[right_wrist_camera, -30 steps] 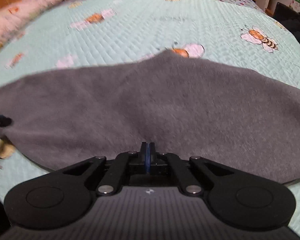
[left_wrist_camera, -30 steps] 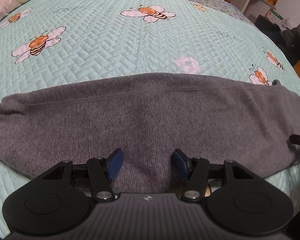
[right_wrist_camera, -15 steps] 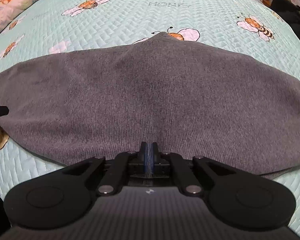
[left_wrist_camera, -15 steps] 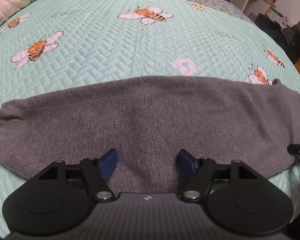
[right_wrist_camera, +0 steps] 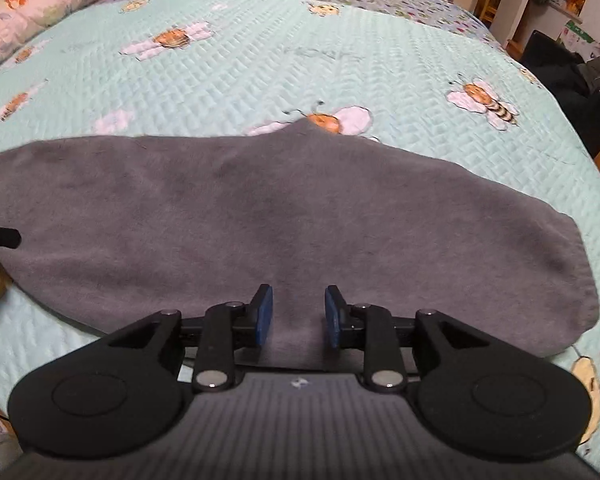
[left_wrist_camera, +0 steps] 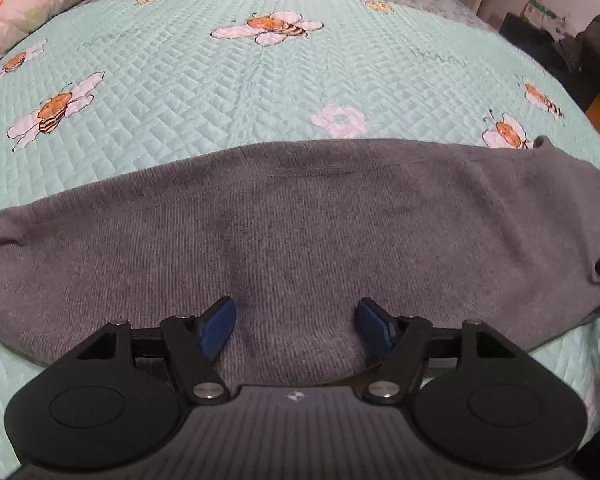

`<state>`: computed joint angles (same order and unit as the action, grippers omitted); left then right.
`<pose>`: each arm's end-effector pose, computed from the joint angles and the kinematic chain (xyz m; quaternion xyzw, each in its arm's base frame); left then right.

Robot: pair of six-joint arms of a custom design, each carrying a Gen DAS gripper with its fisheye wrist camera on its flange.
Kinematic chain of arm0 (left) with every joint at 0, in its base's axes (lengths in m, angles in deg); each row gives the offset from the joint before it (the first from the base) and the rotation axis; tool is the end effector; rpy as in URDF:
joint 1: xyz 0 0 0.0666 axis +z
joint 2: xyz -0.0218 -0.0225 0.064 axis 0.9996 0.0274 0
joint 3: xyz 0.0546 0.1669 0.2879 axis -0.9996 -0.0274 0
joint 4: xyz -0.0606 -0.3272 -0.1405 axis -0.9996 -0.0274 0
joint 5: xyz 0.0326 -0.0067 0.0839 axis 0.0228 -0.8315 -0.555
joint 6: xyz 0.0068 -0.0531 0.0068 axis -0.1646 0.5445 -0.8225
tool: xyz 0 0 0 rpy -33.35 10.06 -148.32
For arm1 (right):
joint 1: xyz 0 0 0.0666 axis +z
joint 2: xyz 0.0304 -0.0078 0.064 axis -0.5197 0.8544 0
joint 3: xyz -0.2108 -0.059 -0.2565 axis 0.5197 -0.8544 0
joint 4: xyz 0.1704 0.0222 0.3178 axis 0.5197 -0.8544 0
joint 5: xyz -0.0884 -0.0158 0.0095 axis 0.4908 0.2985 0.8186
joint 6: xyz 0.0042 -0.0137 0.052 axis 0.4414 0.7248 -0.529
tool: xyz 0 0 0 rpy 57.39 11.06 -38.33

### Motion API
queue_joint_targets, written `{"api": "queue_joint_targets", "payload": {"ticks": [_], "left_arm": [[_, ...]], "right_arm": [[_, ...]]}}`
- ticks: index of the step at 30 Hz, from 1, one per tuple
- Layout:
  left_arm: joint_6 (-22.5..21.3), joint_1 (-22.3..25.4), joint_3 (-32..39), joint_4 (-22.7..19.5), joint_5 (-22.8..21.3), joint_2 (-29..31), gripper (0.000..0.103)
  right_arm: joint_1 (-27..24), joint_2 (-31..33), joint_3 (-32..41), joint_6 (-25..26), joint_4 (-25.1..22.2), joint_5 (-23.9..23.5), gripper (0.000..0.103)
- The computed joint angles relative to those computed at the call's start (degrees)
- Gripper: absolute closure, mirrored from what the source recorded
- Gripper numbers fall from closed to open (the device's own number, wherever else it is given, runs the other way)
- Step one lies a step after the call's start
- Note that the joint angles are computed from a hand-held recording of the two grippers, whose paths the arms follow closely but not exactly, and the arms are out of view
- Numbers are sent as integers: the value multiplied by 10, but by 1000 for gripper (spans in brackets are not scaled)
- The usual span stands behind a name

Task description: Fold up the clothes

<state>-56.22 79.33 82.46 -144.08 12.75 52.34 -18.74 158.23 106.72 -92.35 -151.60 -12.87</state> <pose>0.5516 -0.0913 0.3865 0.0590 0.9581 -0.0645 0.2728 0.5152 0.1080 0.4290 -0.0426 0.9573 -0.0428 0.2826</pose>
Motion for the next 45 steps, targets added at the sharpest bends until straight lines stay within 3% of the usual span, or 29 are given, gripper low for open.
{"api": "queue_joint_targets", "payload": {"ticks": [2,6,14,27,31,33,37,41,45], "left_arm": [[-4,-2,13,-12,-5,8,31],[-2,-4,30,-28,-9,19,28],[-7,-4,27,-28,-12,18,27],[-2,-7,36,-35,-21,24,24],[-2,-7,33,-32,-20,23,23],[-3,-7,32,-31,-20,22,23],[-3,-8,33,-30,-21,24,21],[-3,-8,36,-32,-23,26,19],[-5,-7,38,-33,-21,27,19]], "right_arm": [[-8,9,0,12,-17,16,74],[-18,8,-10,17,-12,2,74],[-24,12,-3,34,-20,-5,73],[-27,10,6,60,-18,28,72],[-43,17,7,65,-18,4,71],[-56,20,0,77,-17,-5,62],[-71,14,0,69,-15,11,62],[-86,-6,-11,51,-2,-26,62],[-101,0,-12,81,-17,-33,62]]}}
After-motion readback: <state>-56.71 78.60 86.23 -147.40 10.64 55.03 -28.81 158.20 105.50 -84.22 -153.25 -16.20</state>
